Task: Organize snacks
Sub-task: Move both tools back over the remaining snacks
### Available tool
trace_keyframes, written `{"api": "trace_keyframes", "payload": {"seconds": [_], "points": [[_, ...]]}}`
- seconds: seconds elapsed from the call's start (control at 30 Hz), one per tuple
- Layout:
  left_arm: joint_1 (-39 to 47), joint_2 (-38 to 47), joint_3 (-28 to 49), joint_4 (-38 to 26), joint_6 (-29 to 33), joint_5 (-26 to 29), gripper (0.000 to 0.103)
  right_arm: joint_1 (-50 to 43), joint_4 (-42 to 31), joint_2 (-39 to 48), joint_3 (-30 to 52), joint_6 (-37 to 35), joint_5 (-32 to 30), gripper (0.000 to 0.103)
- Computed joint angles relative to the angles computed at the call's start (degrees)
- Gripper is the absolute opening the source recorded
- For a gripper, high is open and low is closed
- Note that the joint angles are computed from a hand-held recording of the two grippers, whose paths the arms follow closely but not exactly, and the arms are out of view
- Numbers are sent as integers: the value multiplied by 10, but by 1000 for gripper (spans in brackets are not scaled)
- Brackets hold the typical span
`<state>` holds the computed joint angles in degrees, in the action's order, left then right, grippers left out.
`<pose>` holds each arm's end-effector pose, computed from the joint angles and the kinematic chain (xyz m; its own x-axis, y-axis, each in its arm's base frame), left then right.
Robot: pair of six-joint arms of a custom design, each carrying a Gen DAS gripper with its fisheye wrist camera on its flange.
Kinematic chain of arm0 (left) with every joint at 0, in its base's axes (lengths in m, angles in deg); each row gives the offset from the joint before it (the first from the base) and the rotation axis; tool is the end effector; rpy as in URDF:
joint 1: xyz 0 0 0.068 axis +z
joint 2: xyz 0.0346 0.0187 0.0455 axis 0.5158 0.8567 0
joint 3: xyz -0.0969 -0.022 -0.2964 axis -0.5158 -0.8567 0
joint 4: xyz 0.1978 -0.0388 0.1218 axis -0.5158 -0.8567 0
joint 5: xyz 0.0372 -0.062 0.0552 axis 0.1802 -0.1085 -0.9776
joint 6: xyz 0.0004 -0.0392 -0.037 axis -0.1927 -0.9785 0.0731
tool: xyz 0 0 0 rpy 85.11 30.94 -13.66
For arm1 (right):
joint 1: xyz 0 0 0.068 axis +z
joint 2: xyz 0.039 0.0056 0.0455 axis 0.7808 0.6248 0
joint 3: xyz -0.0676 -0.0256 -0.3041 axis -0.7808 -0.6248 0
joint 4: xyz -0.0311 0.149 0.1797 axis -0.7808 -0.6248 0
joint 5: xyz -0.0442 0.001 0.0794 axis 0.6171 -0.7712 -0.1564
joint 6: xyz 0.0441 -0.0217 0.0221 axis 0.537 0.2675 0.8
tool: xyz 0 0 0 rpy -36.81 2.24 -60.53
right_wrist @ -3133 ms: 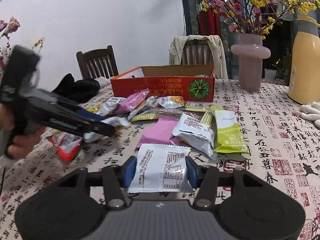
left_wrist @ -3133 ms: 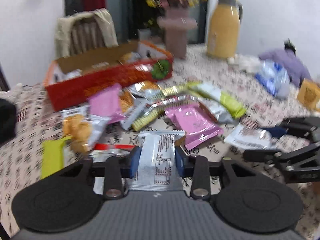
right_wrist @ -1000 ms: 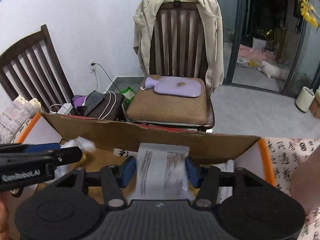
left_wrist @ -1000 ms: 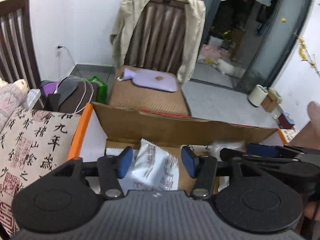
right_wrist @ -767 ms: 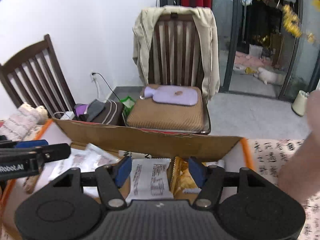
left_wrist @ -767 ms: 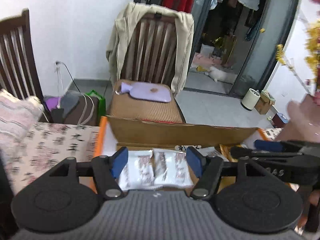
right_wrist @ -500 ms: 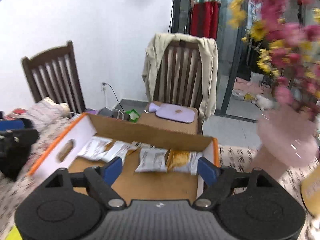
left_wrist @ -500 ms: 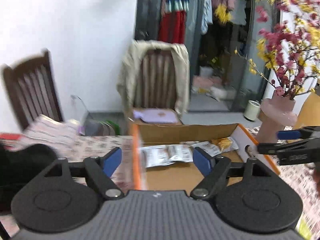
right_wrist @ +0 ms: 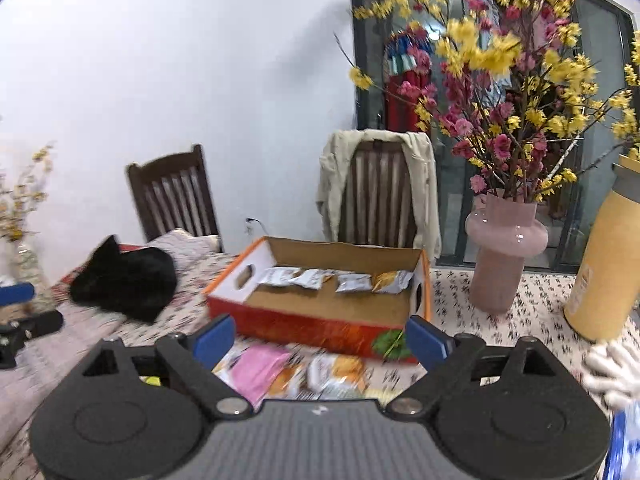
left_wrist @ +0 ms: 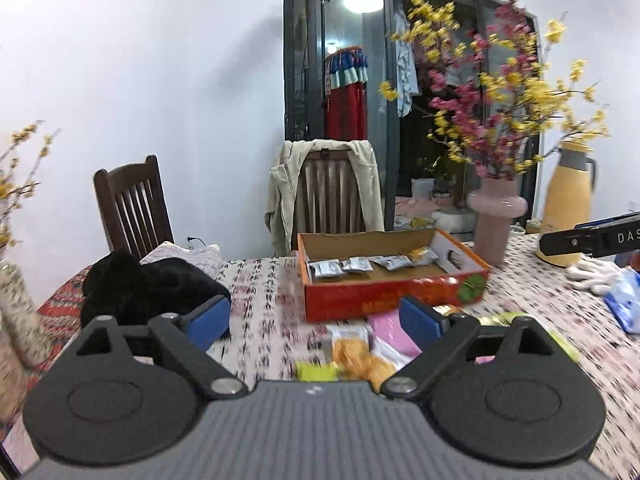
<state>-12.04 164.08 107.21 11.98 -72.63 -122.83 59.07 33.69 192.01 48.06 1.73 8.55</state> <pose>0.2336 -0.1798 0.2745 -0.3231 -0.0456 -0.9453 -0.2416 0.9697 0.0358 0.4067 0.0719 0.2893 -0.3909 -0.2032 -0.8977 -0.5906 0.8034 0.0753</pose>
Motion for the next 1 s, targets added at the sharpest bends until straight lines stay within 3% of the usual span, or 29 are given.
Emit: {"api": "trace_keyframes", "payload": {"seconds": [0.17,0.27,0.33,0.43,0.53,0.83,0.93,1.0], "points": [[-141,-27,-34,-93,-164,-114,98,-42,96,-119,-204,12,-69,97],[-214,-8,-12,-218,-301,-172,98,-60,173,-176,-327,0,-90,98],[-257,24,18,-346,-439,-201,99,-73,229,-211,-408,-18,-94,98],[-308,82,55,-513,-634,-204,99,-95,317,-249,-522,-29,-96,100],[-334,122,67,-593,-742,-188,99,-126,381,-253,-595,-40,-103,101],[-380,154,54,-661,-859,-165,99,-203,457,-220,-681,-78,-120,101],[-382,154,45,-655,-870,-163,99,-213,455,-228,-681,-81,-125,101],[-378,147,35,-624,-842,-163,100,-207,456,-230,-677,-76,-120,101]]}}
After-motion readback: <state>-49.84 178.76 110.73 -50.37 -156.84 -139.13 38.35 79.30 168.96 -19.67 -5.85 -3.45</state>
